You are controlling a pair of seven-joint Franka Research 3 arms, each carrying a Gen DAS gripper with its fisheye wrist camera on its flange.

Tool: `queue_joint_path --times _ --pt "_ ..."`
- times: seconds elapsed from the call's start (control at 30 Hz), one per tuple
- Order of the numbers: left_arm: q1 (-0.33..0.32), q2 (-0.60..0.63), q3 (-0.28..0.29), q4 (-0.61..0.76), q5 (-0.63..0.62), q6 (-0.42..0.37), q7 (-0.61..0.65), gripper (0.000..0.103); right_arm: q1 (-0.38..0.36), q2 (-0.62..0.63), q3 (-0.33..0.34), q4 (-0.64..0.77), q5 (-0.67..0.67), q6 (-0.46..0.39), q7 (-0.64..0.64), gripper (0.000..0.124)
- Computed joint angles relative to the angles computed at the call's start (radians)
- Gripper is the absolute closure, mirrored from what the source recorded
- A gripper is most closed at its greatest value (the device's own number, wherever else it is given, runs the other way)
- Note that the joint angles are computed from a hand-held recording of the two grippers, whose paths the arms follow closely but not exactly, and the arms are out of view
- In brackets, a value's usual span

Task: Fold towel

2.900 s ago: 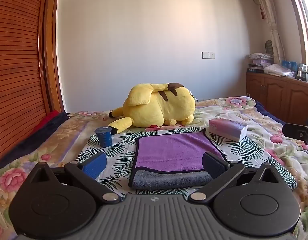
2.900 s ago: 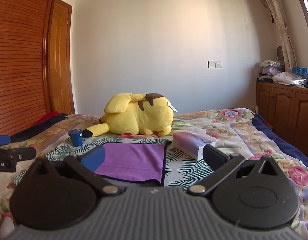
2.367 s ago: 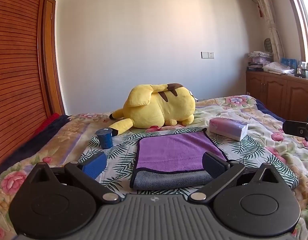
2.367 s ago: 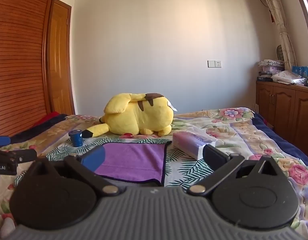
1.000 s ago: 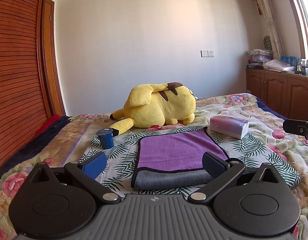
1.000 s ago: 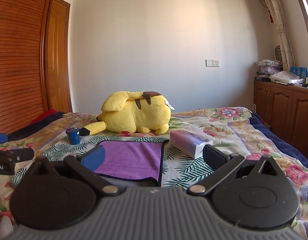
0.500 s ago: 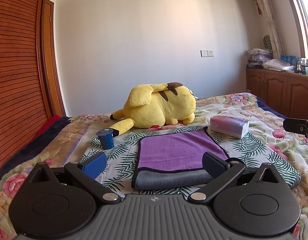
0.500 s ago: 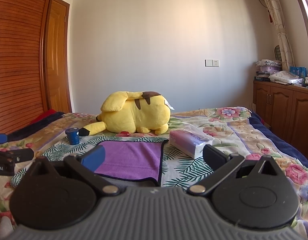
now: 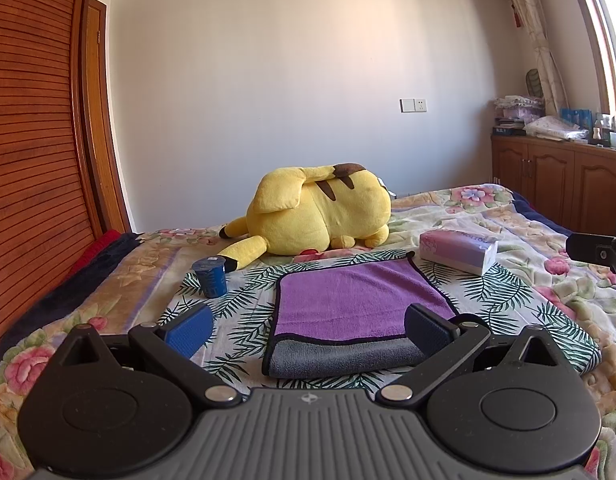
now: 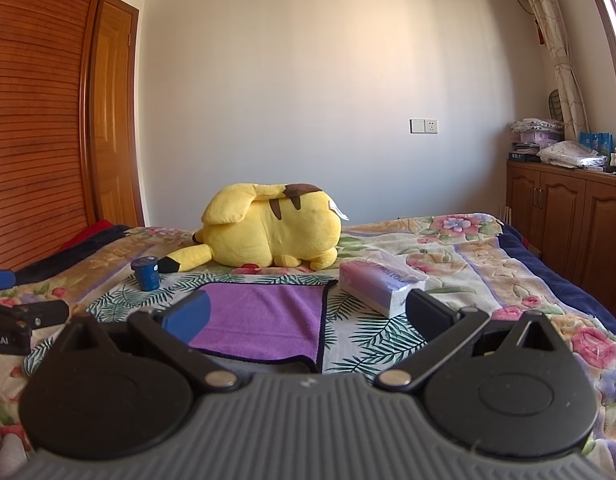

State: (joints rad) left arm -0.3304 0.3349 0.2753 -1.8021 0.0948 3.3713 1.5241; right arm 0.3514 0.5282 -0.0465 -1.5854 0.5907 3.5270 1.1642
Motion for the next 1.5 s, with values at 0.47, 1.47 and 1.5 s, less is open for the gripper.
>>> queue_joint_path --times 0.47,1.47,1.5 --pt "0.053 -0.003 -0.052 0.026 0.122 -0.083 -0.072 0.016 0.007 0.010 -0.009 0.019 -0.005 -0.024 -0.005 0.021" --pt "0.348 0.171 -0.397 0.309 0.243 -0.366 -0.024 0.016 -0.137 0.189 0.084 0.327 -0.280 -0.385 0.144 0.021" --pt "0.353 0.181 -0.407 0.324 0.233 -0.378 -0.011 0.016 -0.136 0.204 0.079 0.350 -0.285 -0.402 0.150 0.021"
